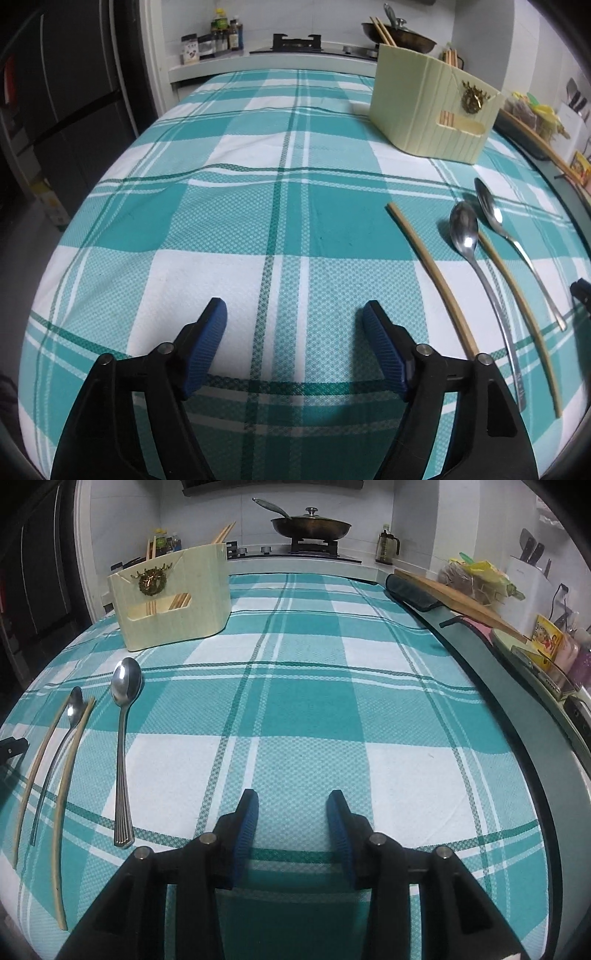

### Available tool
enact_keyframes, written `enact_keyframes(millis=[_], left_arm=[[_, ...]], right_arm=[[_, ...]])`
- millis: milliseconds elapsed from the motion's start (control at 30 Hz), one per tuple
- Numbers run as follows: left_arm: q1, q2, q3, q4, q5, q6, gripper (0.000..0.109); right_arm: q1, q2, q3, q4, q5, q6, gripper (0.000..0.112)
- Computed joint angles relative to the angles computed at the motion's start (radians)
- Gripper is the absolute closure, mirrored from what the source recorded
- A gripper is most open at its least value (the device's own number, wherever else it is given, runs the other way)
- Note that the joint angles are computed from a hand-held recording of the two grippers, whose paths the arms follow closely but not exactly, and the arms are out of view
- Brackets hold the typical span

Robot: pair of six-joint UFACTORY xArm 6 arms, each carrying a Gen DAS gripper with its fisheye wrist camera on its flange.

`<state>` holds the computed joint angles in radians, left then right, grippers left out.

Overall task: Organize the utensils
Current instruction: 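Move both open tools back over the remaining spoons and chopsticks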

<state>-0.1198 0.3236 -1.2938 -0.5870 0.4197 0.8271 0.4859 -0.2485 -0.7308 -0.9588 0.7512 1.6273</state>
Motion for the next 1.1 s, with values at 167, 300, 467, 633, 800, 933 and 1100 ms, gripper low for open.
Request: enact_keyframes(millis=[167,300,467,633,800,933,1100], left_arm=[[0.0,0.008,-0.009,0.007,0.008,-0.001,0.022],[-0.001,0.007,-0.006,0.009,0.006,0.0,0.019],[-0.001,0.01,-0.008,0.014,0.006,-0.011,0.016],[-0.002,0.01,-0.006,0.02,0.003,-0.018,0.015],[-0.002,0.01,-0.006,0.021,0.003,-0.018,0.015],[-0.002,0.01,-0.005,0.02,0.001,-0.018,0.015],[-0.003,0.01,-0.006,0.017,0.004,-0.018,0.014]], right_arm=[[-0.002,0.008,-0.004,-0.007,-0.003,0.006,0.072],[0.0,0.008,-0.003,-0.008,-0.003,0.01,0.072],[0.001,0.007,-0.003,-0.009,0.001,0.009,0.072],[0.001,0.006,-0.001,-0.01,-0.001,0.013,0.072],[0.002,0.004,0.001,-0.011,-0.001,0.014,0.072],[0.001,0.005,0.001,-0.012,-0.001,0.014,0.072],[0.001,0.004,0.002,-0.012,-0.001,0.014,0.072]])
